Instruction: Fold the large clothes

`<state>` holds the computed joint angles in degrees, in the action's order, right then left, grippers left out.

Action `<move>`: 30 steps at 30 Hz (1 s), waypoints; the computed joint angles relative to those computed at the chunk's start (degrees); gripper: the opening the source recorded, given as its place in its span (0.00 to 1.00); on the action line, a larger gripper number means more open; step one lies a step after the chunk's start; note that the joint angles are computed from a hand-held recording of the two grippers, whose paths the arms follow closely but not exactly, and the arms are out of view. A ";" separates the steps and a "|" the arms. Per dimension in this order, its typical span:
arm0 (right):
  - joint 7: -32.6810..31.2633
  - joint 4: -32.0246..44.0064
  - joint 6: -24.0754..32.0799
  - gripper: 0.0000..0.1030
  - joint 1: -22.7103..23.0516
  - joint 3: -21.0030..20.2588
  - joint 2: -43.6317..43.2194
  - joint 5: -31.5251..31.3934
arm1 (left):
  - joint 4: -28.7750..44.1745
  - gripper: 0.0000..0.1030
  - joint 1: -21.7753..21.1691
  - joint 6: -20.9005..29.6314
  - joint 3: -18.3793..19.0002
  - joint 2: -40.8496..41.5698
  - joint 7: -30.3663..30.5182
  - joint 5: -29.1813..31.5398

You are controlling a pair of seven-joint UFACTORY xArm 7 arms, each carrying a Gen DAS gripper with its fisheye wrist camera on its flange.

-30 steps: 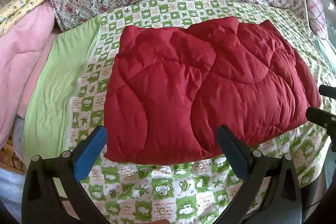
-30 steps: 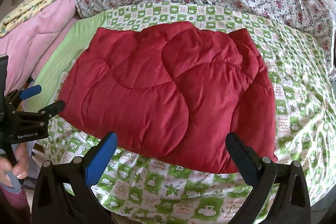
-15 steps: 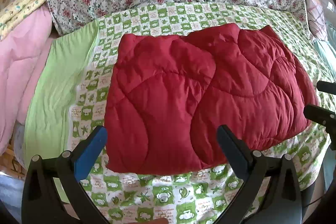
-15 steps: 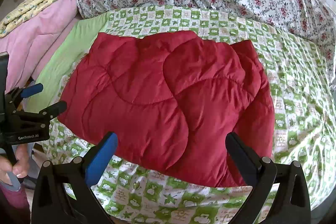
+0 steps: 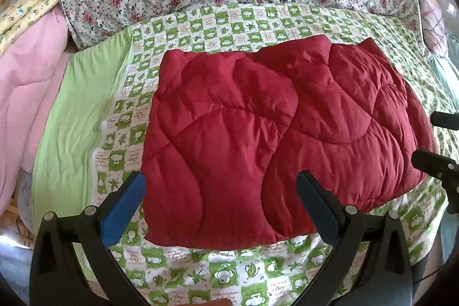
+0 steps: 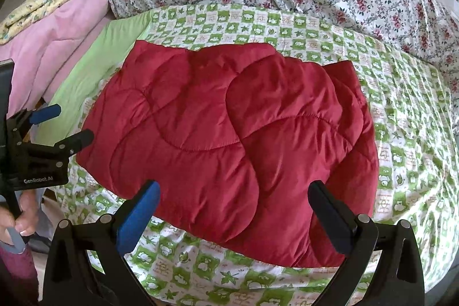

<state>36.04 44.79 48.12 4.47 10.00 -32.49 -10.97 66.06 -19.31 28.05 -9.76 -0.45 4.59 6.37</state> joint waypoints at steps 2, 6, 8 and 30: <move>-0.08 0.02 -0.03 1.00 0.09 -0.07 0.29 0.11 | 0.15 1.00 0.00 0.11 0.02 0.20 0.00 0.14; -0.45 0.13 -0.24 1.00 0.22 -0.31 0.72 0.28 | 0.44 1.00 -0.02 0.48 0.05 0.45 0.01 0.09; -0.51 0.16 -0.25 1.00 0.22 -0.30 0.78 0.26 | 0.52 1.00 -0.06 0.72 0.05 0.52 -0.30 0.36; -0.81 0.27 -0.09 1.00 0.22 -0.33 0.75 0.35 | 0.63 1.00 -0.28 1.25 0.00 0.77 1.33 -1.23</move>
<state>35.22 45.05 48.04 4.68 9.66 -31.74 -10.61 66.69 -19.59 29.29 -9.76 0.32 5.93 5.14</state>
